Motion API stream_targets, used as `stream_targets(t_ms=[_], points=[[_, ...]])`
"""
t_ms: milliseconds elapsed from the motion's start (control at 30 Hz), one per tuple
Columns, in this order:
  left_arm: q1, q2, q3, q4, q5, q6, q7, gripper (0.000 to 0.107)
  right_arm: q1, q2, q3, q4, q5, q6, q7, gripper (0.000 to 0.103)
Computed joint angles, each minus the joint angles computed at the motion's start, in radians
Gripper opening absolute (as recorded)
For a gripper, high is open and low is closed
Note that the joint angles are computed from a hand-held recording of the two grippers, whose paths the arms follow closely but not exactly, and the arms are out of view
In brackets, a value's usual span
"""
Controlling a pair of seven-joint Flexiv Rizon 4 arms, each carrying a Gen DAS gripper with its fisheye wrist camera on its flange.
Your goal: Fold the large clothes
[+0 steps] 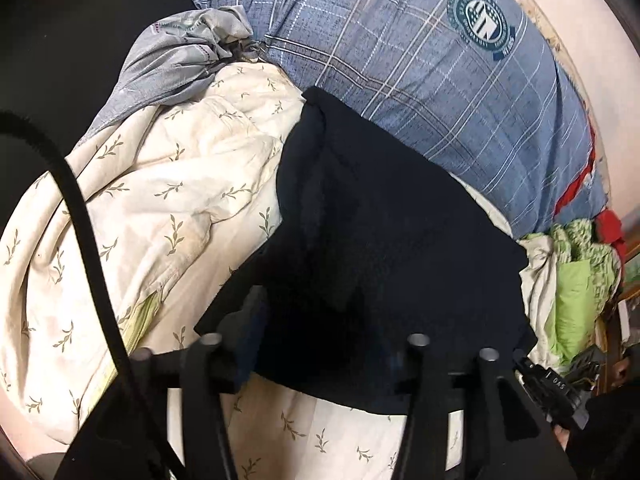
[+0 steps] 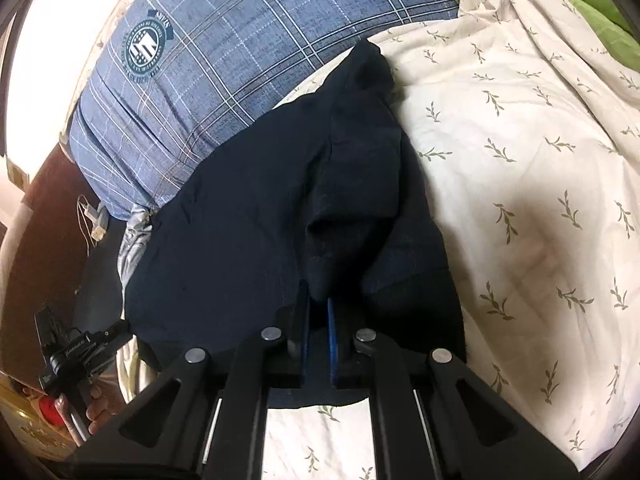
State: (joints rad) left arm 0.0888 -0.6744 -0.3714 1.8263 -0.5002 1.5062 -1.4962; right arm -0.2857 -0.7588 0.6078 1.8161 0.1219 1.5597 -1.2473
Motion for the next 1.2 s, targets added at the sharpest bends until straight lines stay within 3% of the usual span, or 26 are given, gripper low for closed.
stream_targets(t_ms=[100,233,300,433,567,633,800,967,1067,1200], points=[[-0.061,0.003,0.085,-0.024,0.026,-0.017,-0.034,0.060,0.005,-0.004,-0.001,-0.009,0.002,-0.004,0.004,0.013],[-0.038,0.003,0.048,-0.014,0.020,-0.007,-0.027,0.061,0.021,-0.005,-0.013,-0.022,0.001,-0.028,0.007,0.024],[-0.036,0.001,0.036,-0.019,0.025,-0.008,-0.015,0.061,0.034,-0.001,-0.024,-0.024,0.003,-0.027,0.000,0.024],[-0.081,-0.004,0.087,-0.050,0.049,-0.035,-0.020,0.058,0.093,0.019,-0.093,-0.025,-0.003,-0.035,0.015,0.024],[-0.044,0.008,0.052,-0.012,0.029,0.029,-0.036,0.059,0.066,0.022,-0.068,-0.015,0.022,-0.016,0.003,0.024],[0.008,0.008,-0.005,0.010,0.013,0.030,-0.029,0.059,0.050,0.020,-0.053,-0.013,0.026,-0.014,-0.001,0.024],[0.041,-0.002,-0.047,0.012,0.004,0.023,-0.023,0.059,0.018,0.005,-0.012,-0.030,0.038,-0.047,-0.023,0.025],[0.088,-0.031,-0.152,0.002,-0.005,0.020,0.034,0.058,0.021,0.008,-0.012,-0.040,0.063,-0.065,-0.045,0.027],[0.024,-0.022,-0.090,-0.024,0.020,-0.002,0.037,0.058,0.031,0.009,-0.022,-0.049,0.077,-0.078,-0.057,0.028],[0.004,-0.030,-0.084,-0.036,0.006,-0.012,0.045,0.058,0.041,0.005,-0.033,-0.062,0.101,-0.089,-0.071,0.029]])
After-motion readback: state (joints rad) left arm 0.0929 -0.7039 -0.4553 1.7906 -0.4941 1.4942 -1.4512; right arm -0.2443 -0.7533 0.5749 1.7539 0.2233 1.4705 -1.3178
